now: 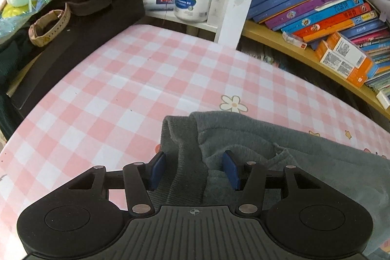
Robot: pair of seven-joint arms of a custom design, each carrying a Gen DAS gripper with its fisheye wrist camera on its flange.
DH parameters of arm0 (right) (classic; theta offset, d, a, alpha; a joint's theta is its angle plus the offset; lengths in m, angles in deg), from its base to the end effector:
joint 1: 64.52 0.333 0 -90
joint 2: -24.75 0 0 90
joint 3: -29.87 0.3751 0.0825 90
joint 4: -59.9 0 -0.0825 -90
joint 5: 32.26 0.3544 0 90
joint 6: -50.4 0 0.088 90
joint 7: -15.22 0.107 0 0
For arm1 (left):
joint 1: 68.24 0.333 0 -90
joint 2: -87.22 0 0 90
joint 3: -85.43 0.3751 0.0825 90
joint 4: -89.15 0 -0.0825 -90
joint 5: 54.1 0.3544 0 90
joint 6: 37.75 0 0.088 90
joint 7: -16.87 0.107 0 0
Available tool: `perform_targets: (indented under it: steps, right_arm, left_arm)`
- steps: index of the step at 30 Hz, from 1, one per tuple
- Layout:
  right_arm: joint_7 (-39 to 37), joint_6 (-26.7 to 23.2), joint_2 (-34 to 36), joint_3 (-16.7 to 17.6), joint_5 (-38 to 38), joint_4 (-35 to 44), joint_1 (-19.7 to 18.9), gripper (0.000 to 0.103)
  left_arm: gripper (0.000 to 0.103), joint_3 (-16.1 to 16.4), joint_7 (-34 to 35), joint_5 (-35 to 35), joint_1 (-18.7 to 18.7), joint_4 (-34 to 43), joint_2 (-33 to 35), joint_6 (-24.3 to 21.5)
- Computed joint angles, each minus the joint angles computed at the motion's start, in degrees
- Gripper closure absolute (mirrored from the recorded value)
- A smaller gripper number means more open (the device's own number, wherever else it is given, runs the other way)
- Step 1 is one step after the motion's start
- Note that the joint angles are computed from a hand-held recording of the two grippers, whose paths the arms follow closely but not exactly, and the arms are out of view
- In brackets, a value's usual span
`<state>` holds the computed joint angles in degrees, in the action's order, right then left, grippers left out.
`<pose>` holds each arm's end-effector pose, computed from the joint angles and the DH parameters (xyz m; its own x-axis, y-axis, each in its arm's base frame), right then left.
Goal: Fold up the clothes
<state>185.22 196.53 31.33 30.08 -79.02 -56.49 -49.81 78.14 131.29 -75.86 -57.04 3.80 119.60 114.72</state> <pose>0.5655 0.1607 0.5052 -0.4890 -0.8698 -0.0654 -0.6544 0.4154 -0.6318 0.7498 0.0865 0.4758 -0.0847 -0.9847 0.1522 -0.7913 -0.0263 -0.6109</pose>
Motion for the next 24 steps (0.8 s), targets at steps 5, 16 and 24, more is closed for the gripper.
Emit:
perform_targets:
  steps: [5,16,24]
  right_arm:
    - [-9.78,-3.33,1.24,1.07,3.31,2.32,0.88,0.052]
    - [1.04,6.32,-10.41,2.88,0.65,-9.44,-2.32,0.099]
    - [-5.82,-10.76,-8.65,4.82,11.15,-5.34,-0.08,0.092]
  left_arm:
    - [0.052,-0.13,1.36,0.69,-0.29,-1.01,-0.44,0.81]
    - [0.052,-1.04,2.81,-2.28,0.78,-2.77,-1.60,2.25]
    - [0.052,-2.20,5.01,-5.42,2.23,-3.30,-2.05,2.52]
